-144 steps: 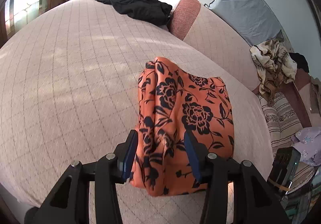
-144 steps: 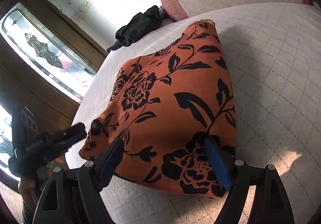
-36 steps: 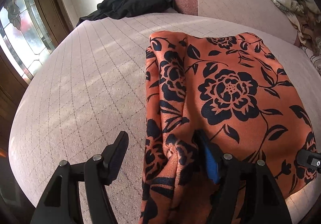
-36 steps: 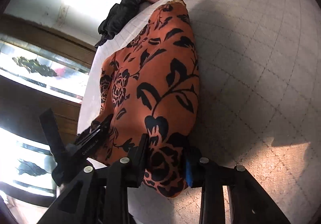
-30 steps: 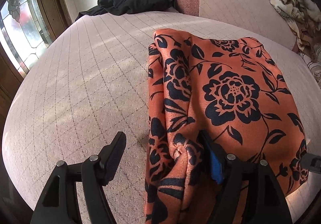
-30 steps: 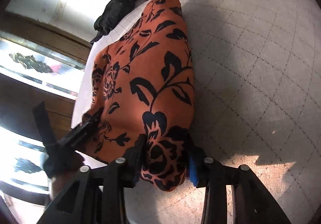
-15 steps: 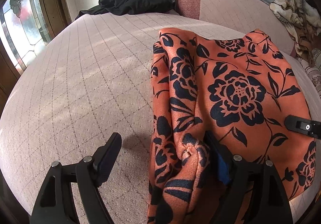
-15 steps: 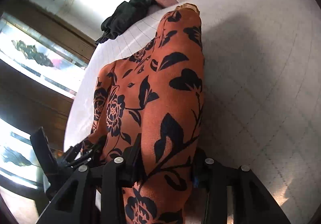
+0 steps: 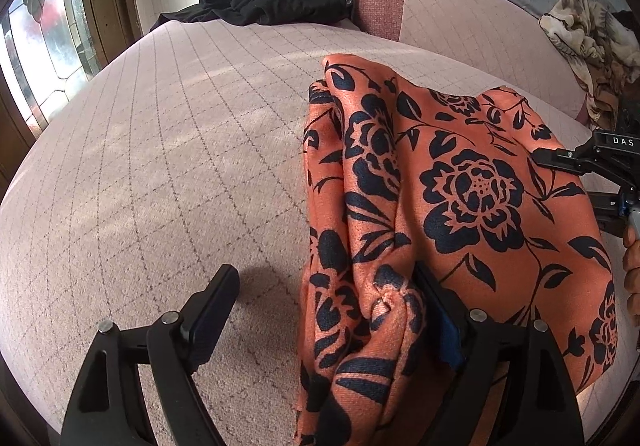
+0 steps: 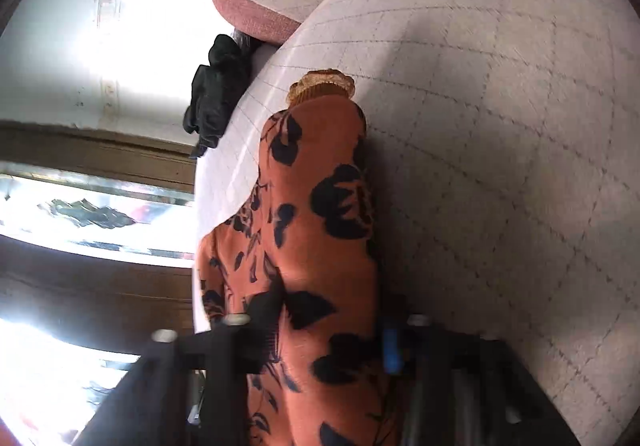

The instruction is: Fold small clothes

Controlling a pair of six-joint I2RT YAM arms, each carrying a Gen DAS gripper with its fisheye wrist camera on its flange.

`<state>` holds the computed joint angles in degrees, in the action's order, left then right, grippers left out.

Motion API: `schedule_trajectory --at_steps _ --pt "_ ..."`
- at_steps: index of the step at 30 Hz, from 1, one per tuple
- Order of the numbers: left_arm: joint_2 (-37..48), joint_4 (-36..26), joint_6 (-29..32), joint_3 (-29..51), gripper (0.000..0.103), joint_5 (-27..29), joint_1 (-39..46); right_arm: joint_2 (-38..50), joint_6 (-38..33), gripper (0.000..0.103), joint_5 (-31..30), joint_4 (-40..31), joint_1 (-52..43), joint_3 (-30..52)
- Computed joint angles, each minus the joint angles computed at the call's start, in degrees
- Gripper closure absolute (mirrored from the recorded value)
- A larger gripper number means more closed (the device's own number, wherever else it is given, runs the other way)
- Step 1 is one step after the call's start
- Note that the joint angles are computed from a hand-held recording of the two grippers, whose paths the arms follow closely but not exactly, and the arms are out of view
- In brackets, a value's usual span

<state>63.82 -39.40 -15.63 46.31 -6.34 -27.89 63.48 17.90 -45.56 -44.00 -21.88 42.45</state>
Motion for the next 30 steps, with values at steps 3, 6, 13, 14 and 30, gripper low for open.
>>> schedule_trajectory --at_steps 3,6,13,14,30 --pt "0.60 -0.34 -0.40 0.53 0.015 -1.03 -0.82 -4.01 1.88 0.070 12.92 1.80 8.67 -0.37" --pt "0.93 -1.06 -0.83 1.25 0.015 -1.42 -1.11 -7.27 4.34 0.045 13.26 1.16 7.38 -1.84" --pt "1.27 -1.47 -2.00 1.65 0.015 -1.72 -1.61 -24.24 3.91 0.041 25.05 -13.77 20.99 6.64" --pt "1.28 -1.40 -2.02 1.57 0.015 -1.72 -1.60 -26.11 6.42 0.041 26.44 -14.42 25.27 6.44" --pt "0.48 -3.06 -0.66 2.63 0.015 4.83 2.91 -28.88 17.72 0.024 31.31 -6.35 42.85 -5.96"
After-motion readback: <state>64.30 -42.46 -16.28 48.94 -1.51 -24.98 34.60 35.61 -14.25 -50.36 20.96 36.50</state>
